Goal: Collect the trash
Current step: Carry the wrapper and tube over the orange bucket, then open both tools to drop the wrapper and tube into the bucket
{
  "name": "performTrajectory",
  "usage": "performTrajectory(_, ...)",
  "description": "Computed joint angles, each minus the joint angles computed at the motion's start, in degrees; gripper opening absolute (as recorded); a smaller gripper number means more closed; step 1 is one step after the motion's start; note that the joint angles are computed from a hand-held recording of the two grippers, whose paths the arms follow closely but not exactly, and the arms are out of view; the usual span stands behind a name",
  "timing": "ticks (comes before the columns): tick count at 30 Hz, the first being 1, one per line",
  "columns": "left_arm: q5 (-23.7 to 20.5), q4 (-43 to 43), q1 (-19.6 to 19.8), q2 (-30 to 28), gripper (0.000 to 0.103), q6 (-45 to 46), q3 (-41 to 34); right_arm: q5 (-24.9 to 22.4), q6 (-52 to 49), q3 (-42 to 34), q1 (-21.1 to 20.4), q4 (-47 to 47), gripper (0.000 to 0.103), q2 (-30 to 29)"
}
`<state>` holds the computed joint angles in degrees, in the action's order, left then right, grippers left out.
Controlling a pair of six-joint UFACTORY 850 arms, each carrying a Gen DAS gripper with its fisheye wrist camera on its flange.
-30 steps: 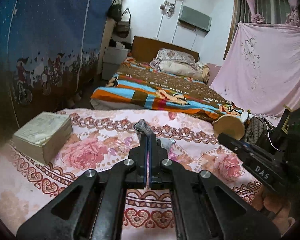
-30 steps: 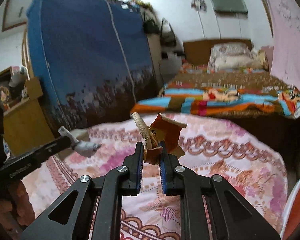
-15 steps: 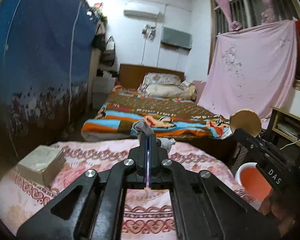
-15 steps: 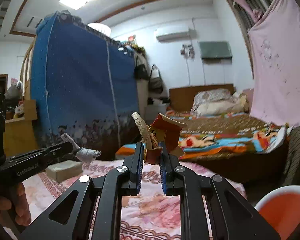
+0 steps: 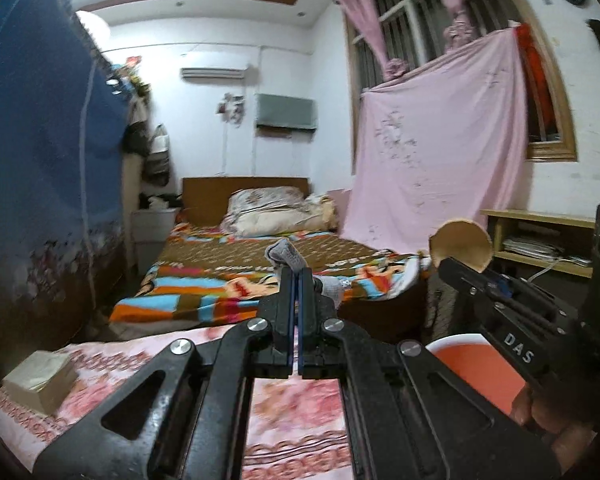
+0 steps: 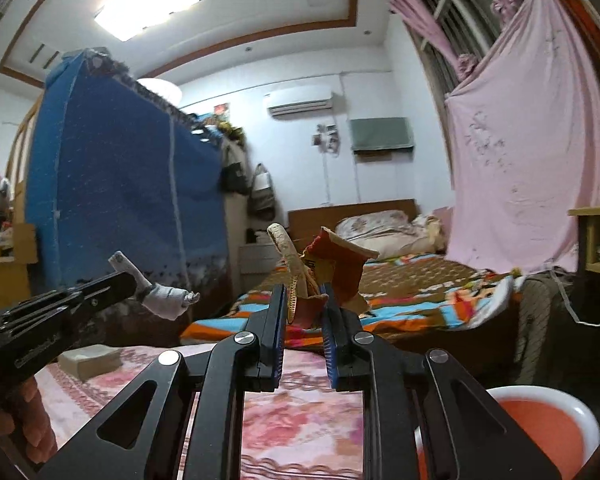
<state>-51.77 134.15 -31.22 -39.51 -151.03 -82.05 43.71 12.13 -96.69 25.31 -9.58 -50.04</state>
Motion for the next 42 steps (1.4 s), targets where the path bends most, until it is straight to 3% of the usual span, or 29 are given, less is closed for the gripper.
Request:
performTrajectory(7,5.0,6.2,-0.7,-3.3,0.0,-1.8,-5.7,0.6,-1.8,2.4,-2.3,7.2,0.016,1.2)
performTrajectory(18,13.2,11.4,-1.5,-8.5,0.0,-2.2,-13.7,-4.4,-3.3,1.4,-5.0,13.6,0.016,0.5)
performTrajectory(23,20.8,13.4,-1.0,-11.0,0.0,-4.7,-18.2,-7.7,-4.4,0.6,-5.4,16.3,0.018,0.2)
performTrajectory(27,25.8,14.9,-0.6,-12.7,0.0,-7.6,-21.4,-11.7,-6.3,-0.8,-5.7,19.9,0.029,-0.6)
performTrajectory(30,29.2,16.4,-0.2,-14.0,0.0,-10.4,-23.6,-13.3,-6.8,-1.5,-5.8,21.3,0.029,-1.0)
performTrajectory(42,38.1,22.3,0.7,-17.4,0.0,-22.0,-29.4,-13.2,-7.7,-1.0,-6.0,23.7,0.041,-0.7)
